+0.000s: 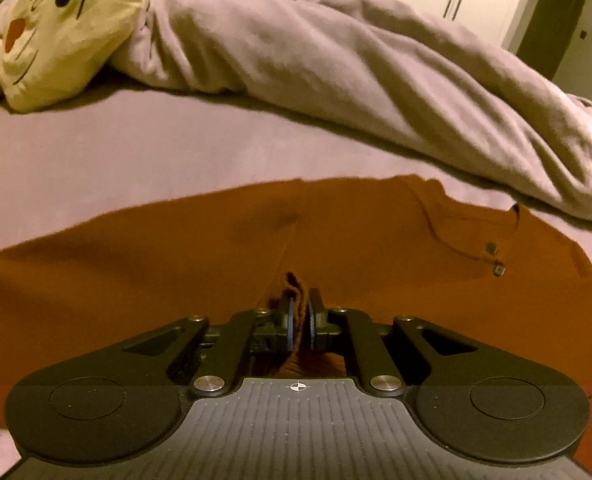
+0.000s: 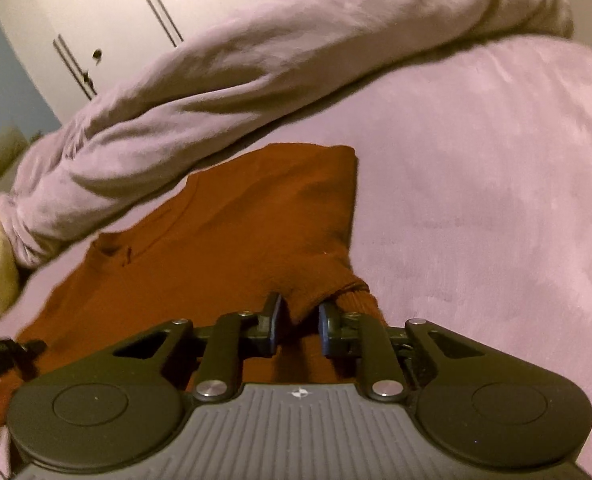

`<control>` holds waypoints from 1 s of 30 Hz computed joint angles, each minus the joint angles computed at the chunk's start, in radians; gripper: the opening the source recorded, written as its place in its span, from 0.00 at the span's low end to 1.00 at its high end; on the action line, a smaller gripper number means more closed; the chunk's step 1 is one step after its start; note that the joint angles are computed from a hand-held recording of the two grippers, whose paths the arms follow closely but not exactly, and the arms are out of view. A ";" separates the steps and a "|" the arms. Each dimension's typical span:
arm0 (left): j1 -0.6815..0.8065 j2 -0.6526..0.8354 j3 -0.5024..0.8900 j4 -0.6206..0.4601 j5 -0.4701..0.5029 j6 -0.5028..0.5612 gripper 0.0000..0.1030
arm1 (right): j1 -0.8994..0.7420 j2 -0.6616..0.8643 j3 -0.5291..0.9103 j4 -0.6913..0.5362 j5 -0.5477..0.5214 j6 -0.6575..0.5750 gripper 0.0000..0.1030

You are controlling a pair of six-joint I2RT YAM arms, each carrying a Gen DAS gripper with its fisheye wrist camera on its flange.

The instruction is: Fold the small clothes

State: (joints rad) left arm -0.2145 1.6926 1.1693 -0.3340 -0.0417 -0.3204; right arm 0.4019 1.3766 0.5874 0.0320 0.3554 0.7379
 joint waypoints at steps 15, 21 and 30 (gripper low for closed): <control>0.032 -0.122 -0.091 -0.038 -0.060 -0.016 0.75 | 0.111 -0.007 0.069 -0.170 0.134 -0.049 0.25; 0.157 -0.340 -0.280 -0.042 0.017 -0.081 0.87 | 0.258 -0.035 0.053 -0.269 0.241 -0.013 0.35; 0.713 -0.549 -0.461 -0.142 0.269 -0.071 0.91 | 0.421 -0.078 0.068 -0.468 0.325 0.131 0.48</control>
